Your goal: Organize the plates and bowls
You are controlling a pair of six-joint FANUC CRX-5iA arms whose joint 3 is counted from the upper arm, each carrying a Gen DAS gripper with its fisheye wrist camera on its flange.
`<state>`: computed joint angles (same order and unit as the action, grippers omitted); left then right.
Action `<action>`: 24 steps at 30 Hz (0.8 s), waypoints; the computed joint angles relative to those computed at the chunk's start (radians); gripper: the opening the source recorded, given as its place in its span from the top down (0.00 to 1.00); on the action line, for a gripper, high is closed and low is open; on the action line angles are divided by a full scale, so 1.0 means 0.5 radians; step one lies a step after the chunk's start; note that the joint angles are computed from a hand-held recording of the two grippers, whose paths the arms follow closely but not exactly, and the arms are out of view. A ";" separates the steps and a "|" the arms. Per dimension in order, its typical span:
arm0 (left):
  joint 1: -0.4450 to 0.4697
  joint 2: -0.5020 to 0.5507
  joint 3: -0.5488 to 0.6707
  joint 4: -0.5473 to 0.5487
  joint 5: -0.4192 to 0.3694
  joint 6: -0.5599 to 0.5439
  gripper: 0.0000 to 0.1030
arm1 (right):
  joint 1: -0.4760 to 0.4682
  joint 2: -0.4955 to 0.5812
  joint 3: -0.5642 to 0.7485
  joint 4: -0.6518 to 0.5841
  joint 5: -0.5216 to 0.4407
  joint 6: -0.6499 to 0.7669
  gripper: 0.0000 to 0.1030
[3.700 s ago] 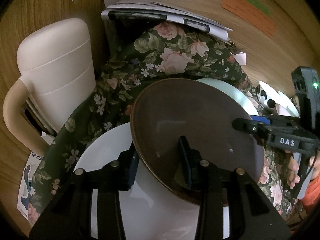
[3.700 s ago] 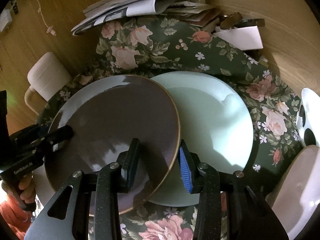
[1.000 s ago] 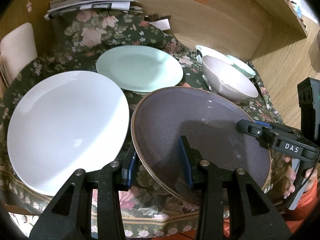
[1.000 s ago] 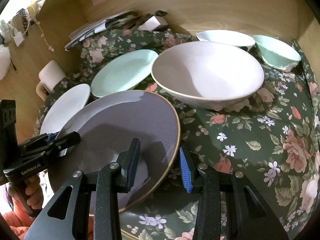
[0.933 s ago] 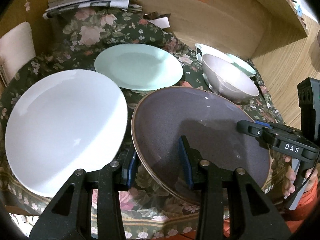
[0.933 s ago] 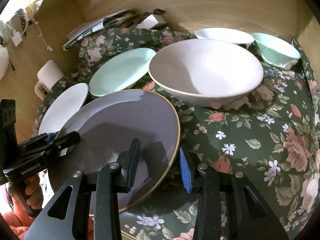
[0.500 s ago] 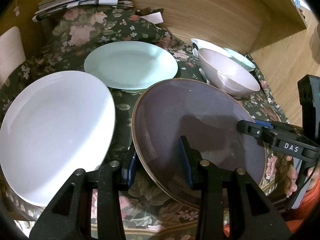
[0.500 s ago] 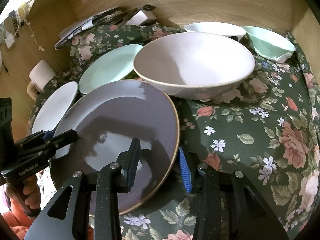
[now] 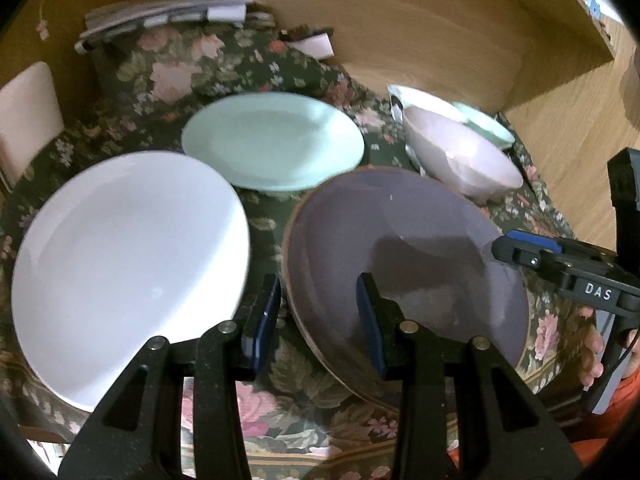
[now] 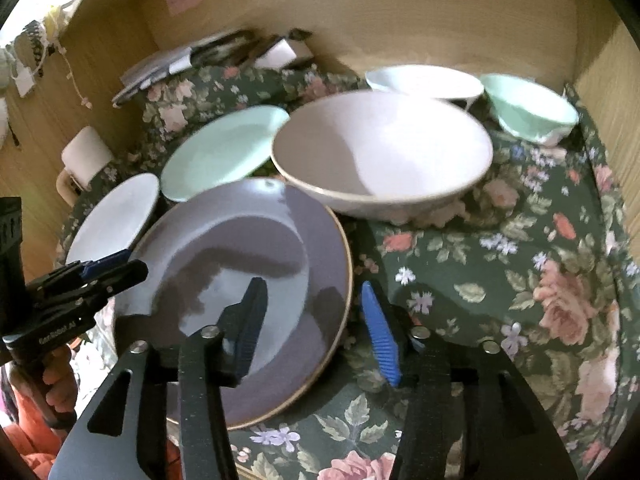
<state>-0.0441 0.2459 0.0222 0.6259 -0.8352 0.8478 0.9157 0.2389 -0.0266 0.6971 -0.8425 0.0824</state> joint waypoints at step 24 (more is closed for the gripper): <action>0.207 -0.109 0.022 -0.160 0.387 0.248 0.19 | -0.070 0.385 0.645 -0.135 0.145 0.624 0.33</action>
